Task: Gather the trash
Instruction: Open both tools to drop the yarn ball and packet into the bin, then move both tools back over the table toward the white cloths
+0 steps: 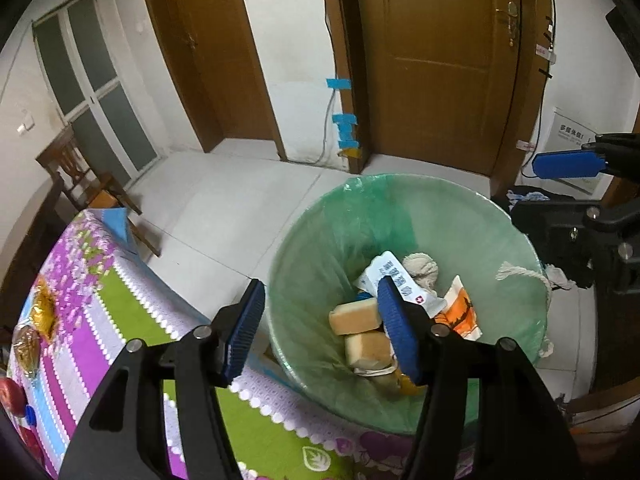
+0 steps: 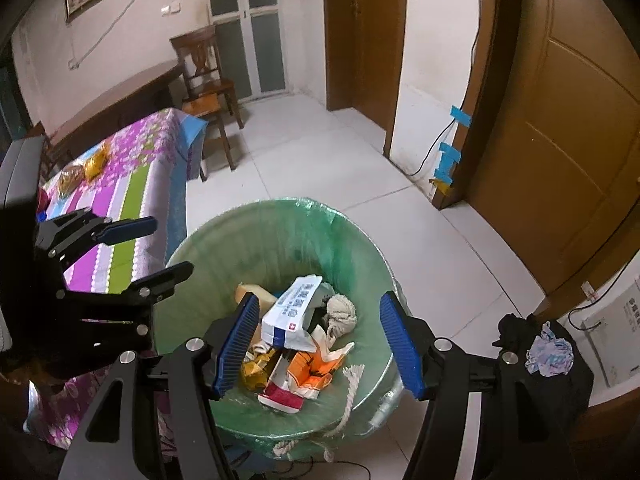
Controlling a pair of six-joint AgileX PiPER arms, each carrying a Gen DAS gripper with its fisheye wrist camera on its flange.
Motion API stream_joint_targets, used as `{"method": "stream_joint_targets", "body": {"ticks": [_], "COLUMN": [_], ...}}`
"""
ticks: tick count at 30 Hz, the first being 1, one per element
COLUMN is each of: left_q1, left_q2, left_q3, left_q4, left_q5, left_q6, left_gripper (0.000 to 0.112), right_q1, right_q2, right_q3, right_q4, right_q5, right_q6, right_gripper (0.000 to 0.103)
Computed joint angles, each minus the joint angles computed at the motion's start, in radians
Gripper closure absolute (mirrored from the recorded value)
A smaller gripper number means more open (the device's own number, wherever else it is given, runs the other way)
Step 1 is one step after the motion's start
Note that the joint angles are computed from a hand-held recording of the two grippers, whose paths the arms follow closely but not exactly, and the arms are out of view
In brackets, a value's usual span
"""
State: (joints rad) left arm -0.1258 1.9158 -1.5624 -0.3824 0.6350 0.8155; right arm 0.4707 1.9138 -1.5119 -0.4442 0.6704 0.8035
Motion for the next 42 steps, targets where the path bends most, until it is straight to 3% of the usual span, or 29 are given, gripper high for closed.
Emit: {"method": "stream_joint_targets", "body": {"ticks": [4, 8, 13, 17, 21, 26, 30, 33, 37, 42], "left_q1": [0.014, 0.045, 0.11, 0.191, 0.299, 0.487, 0.628, 0.734, 0.826, 0.868], "left_q2": [-0.04, -0.087, -0.16, -0.217, -0.254, -0.267, -0.249, -0.185, -0.057, 0.083], "left_q3": [0.054, 0.125, 0.228, 0.296, 0.321, 0.282, 0.204, 0.074, -0.124, -0.264], "left_q4": [0.001, -0.01, -0.063, -0.154, -0.268, -0.337, -0.298, -0.226, -0.08, -0.003], "left_q5": [-0.061, -0.132, -0.203, -0.244, -0.222, -0.14, -0.099, 0.008, 0.139, 0.28], "left_q6": [-0.01, -0.009, 0.051, 0.123, 0.205, 0.201, 0.083, -0.05, -0.251, -0.355], "left_gripper": [0.053, 0.047, 0.041, 0.039, 0.036, 0.035, 0.033, 0.033, 0.035, 0.05], "right_q1": [0.038, 0.129, 0.252, 0.355, 0.445, 0.504, 0.51, 0.514, 0.536, 0.555], "right_q2": [-0.032, -0.057, -0.063, -0.02, 0.035, 0.125, 0.193, 0.256, 0.355, 0.455], "right_q3": [0.058, 0.111, 0.154, 0.146, 0.133, 0.017, -0.126, -0.259, -0.442, -0.608], "right_q4": [-0.162, -0.484, -0.778, -0.971, -1.115, -1.142, -1.081, -1.0, -0.909, -0.773], "right_q5": [-0.031, 0.022, 0.137, 0.293, 0.408, 0.422, 0.304, 0.205, 0.166, 0.135], "right_q6": [0.198, 0.533, 0.834, 1.034, 1.186, 1.154, 1.055, 0.94, 0.789, 0.653], "right_gripper": [0.038, 0.032, 0.028, 0.018, 0.012, 0.01, 0.01, 0.01, 0.01, 0.01]}}
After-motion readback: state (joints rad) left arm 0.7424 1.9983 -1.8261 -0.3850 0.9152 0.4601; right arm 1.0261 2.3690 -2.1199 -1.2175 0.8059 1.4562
